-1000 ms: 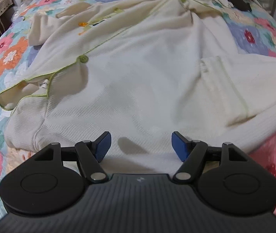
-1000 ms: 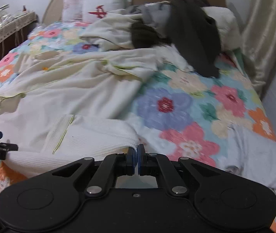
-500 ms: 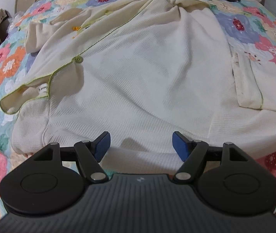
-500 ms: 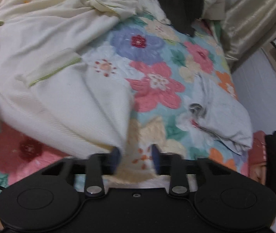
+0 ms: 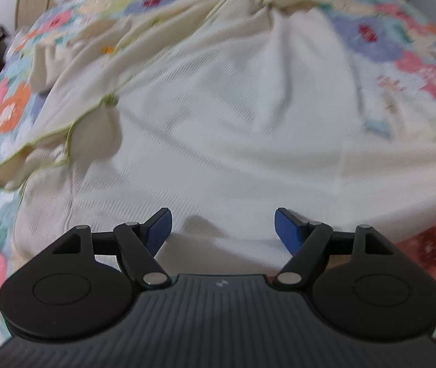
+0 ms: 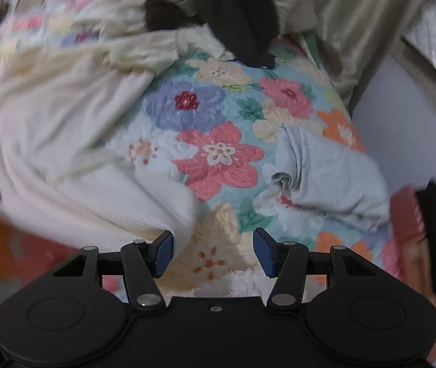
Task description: Fold clothes
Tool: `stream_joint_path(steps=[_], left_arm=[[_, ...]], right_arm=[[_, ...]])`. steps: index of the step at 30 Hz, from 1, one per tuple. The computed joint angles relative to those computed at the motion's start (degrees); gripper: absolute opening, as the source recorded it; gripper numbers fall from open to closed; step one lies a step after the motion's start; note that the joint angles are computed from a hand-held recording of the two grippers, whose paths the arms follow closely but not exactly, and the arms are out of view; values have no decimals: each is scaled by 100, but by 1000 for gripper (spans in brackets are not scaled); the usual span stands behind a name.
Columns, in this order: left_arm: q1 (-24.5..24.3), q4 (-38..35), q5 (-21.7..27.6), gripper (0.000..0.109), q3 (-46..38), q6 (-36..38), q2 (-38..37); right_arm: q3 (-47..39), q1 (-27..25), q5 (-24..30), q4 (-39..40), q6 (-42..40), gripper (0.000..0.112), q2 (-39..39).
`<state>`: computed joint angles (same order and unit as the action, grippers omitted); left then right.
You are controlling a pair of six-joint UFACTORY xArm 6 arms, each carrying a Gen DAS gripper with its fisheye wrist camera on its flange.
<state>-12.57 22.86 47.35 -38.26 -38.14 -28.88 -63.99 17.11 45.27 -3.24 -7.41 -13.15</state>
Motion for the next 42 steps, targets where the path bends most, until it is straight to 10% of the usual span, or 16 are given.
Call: stream_joint_path(steps=[4,12,17,26,37,42], left_arm=[[23,-3,244,74,-22,-85,0],[-85,177,354,74,-34,-197,-23],[-68,208,0,74,32,-129,-72],[133,169,-992,74,-281,571,302],[719,-245,-2079,75,-1447,991,1826],[810,-219,-2351,75,-1881,793,2503]], right_arm=[[-153,-355,292,1477,-327,60,74],[-120,-323,-289,-402,827,64,113],[-392,-202,-249,941,-237,64,419],[-2081,564,253,2381,-1362,64,2122],[-6177,404,844,3036,-1219,71,5548],[-6119,200,490,4516,-1407,72,5914]])
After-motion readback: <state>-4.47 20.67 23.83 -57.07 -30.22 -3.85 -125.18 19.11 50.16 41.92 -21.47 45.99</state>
